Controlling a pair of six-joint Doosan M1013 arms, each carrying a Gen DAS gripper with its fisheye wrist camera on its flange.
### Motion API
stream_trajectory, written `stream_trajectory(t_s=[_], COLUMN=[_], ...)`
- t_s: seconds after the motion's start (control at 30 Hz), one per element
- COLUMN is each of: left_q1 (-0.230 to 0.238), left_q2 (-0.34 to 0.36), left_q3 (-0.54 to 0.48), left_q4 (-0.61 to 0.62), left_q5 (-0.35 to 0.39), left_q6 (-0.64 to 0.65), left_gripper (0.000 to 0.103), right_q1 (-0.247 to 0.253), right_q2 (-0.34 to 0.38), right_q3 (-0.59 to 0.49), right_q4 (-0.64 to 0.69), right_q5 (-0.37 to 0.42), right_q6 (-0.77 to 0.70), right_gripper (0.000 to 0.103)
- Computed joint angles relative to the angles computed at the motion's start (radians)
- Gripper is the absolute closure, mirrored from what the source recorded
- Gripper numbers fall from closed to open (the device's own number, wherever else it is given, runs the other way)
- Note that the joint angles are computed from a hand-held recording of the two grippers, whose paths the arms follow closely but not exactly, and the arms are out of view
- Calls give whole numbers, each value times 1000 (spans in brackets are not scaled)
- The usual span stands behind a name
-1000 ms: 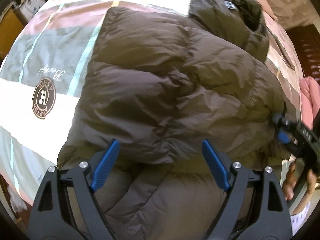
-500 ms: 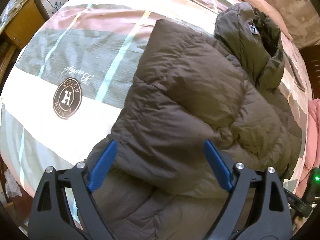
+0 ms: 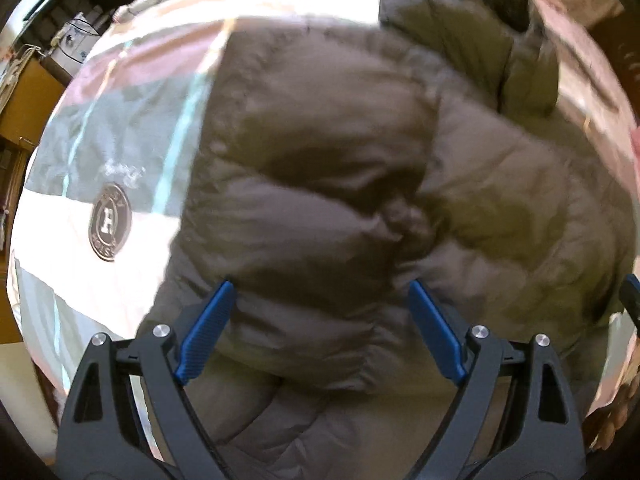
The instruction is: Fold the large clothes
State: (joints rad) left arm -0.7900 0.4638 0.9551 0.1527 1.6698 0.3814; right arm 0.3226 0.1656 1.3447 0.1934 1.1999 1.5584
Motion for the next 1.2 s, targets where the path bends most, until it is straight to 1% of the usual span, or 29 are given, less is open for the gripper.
stream_trajectory(t_s=[0.03, 0.1, 0.13, 0.2, 0.27, 0.33, 0.4, 0.47, 0.5, 0.57, 0.6, 0.63, 0.67, 0.73, 0.8, 0.9, 0.97, 1.03, 1.1, 1.13, 1.2], left_q1=[4, 11, 13, 15, 13, 8, 5, 3, 6, 13, 18, 23, 26, 26, 19, 5, -3, -8, -11, -6, -4], left_q2=[3, 2, -2, -4, -2, -6, -16, -18, -15, -18, -26, -33, -34, -34, -35, -55, -71, -89, -85, -78, -59], left_q3=[7, 22, 34, 39, 30, 21, 26, 30, 32, 54, 75, 92, 97, 98, 80, 72, 72, 80, 68, 55, 37], left_q4=[-9, -15, -14, -14, -7, 7, 17, 23, 16, -18, -37, -50, -57, -59, -38, 25, 70, 100, 103, 98, 88], left_q5=[10, 14, 7, 6, 21, 26, 6, 9, 25, 36, 21, 11, 14, 25, 51, 51, 37, -23, -58, -78, -100], left_q6=[-2, -8, -15, -19, -20, -24, -25, -18, -14, -19, -25, -30, -27, -26, -46, -85, -128, -166, -171, -152, -119], left_gripper=[13, 11, 9, 8, 8, 8, 8, 6, 6, 4, 3, 2, 2, 2, 2, 2, 2, 2, 2, 2, 2], right_q1=[16, 25, 18, 18, 25, 22, 3, -2, 2, 20, 33, 40, 34, 14, 4, -19, -31, -47, -55, -56, -48], right_q2=[17, 38, 48, 67, 68, 51, 22, 18, 25, 53, 72, 90, 106, 114, 118, 98, 78, 46, 25, 18, 26], right_q3=[-2, 2, 6, -3, -10, -8, 11, 15, 11, -5, -16, -25, -27, -28, -48, -57, -51, -28, -7, 3, -1], right_q4=[-46, -91, -74, -62, -77, -62, 28, 65, 52, -18, -75, -121, -115, -66, -47, 3, 12, 32, 66, 88, 127], right_q5=[20, 30, 37, 54, 60, 38, -24, -34, -16, 54, 109, 164, 208, 232, 244, 195, 146, 43, -39, -81, -103], right_q6=[3, 30, 42, 61, 67, 69, 13, -37, -41, -9, 17, 39, 63, 96, 116, 155, 176, 184, 159, 129, 78], right_gripper=[35, 35, 35, 35, 35, 34, 29, 21, 21, 21, 21, 18, 12, 12, 12, 12, 12, 12, 12, 12, 12])
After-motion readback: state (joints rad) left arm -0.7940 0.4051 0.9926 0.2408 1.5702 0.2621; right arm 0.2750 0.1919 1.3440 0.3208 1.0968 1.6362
